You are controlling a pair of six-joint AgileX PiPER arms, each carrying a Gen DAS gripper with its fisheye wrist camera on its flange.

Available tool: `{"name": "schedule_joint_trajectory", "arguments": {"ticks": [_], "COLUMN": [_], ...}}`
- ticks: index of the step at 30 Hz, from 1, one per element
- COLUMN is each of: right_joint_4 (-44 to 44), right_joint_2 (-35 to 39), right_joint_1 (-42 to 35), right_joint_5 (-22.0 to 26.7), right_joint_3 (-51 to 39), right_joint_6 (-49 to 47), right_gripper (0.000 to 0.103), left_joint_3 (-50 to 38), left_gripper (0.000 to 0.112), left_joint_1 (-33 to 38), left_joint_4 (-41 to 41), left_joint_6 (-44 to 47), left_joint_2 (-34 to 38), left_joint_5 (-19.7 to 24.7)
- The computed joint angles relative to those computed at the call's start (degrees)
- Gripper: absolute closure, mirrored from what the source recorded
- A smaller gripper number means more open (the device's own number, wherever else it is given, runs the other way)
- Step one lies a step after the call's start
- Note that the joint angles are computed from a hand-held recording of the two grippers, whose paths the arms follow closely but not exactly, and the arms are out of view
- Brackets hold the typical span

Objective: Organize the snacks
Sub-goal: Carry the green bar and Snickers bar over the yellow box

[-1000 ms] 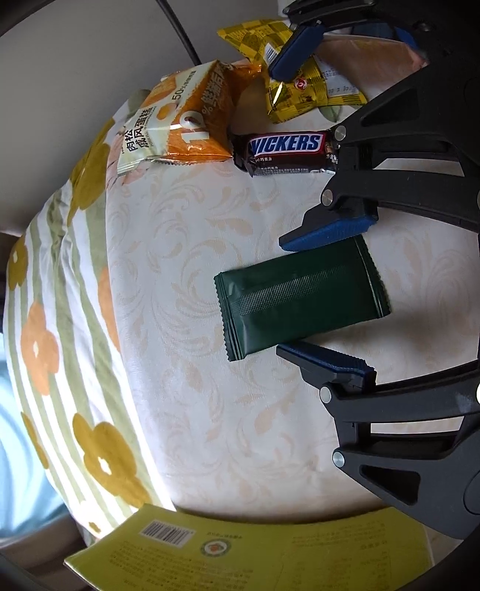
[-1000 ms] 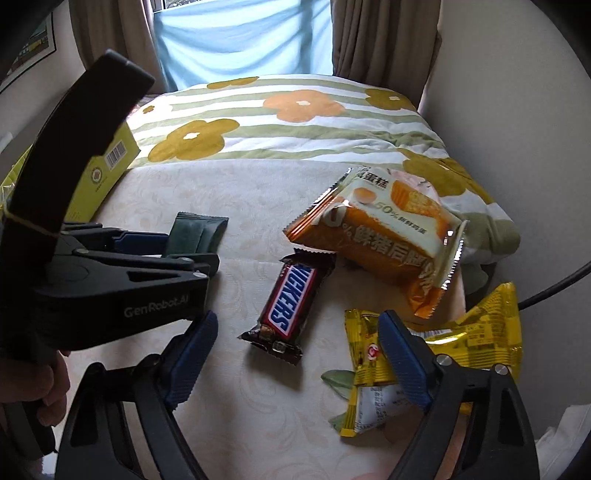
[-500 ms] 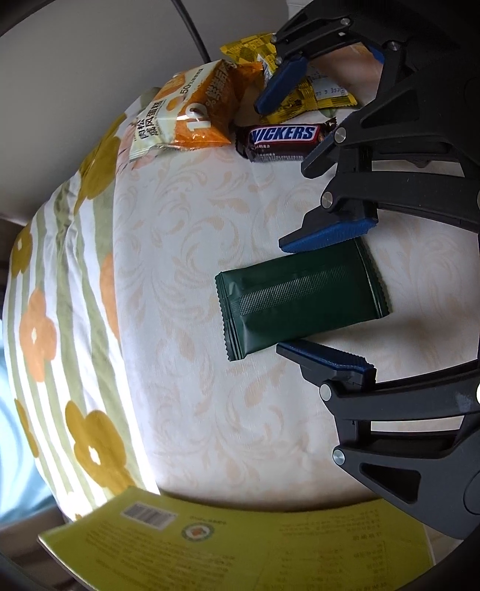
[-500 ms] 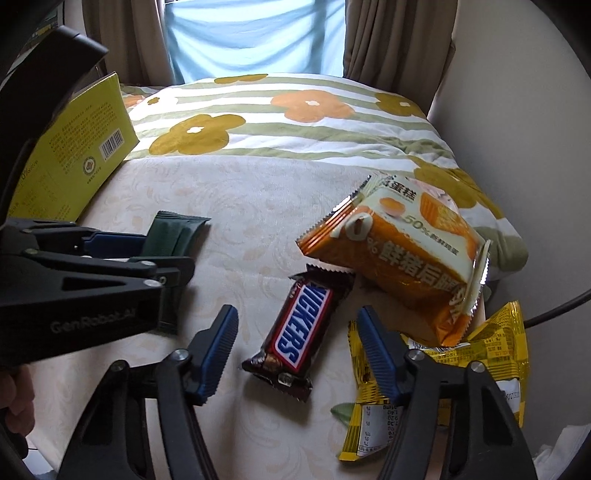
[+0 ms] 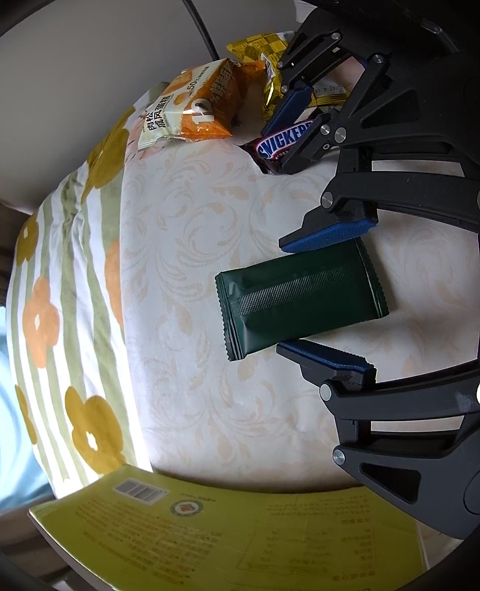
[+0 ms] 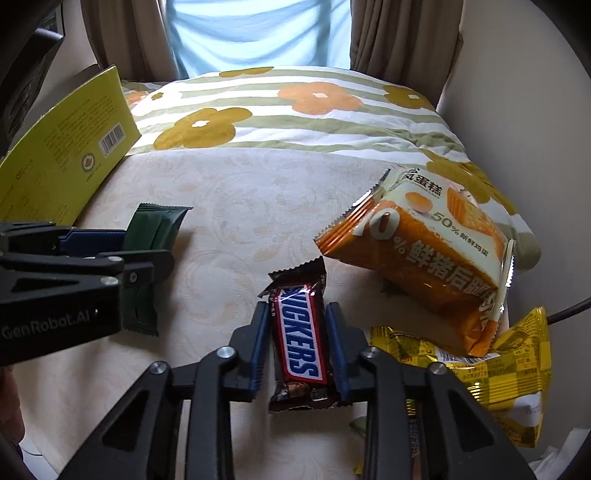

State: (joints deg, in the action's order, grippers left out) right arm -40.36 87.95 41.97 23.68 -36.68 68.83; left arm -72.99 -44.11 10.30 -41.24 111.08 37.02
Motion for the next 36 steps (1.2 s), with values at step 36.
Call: {"name": "schedule_joint_trajectory", "arguments": {"ticks": [36], "right_joint_4": [16.84], "right_joint_2": [1.86], "right_joint_1": [12.34], "right_joint_5": [22.38], "right_joint_3": [-44.94], "right_joint_6": [-22.31], "right_gripper": [0.076], "left_joint_3": [1.75], "left_gripper": [0.067], "left_joint_1": [30.75], "left_joint_4": [-11.15], "left_joint_6": [22.03], "left_joint_2": [-34.67], "left_joint_5": [14.52]}}
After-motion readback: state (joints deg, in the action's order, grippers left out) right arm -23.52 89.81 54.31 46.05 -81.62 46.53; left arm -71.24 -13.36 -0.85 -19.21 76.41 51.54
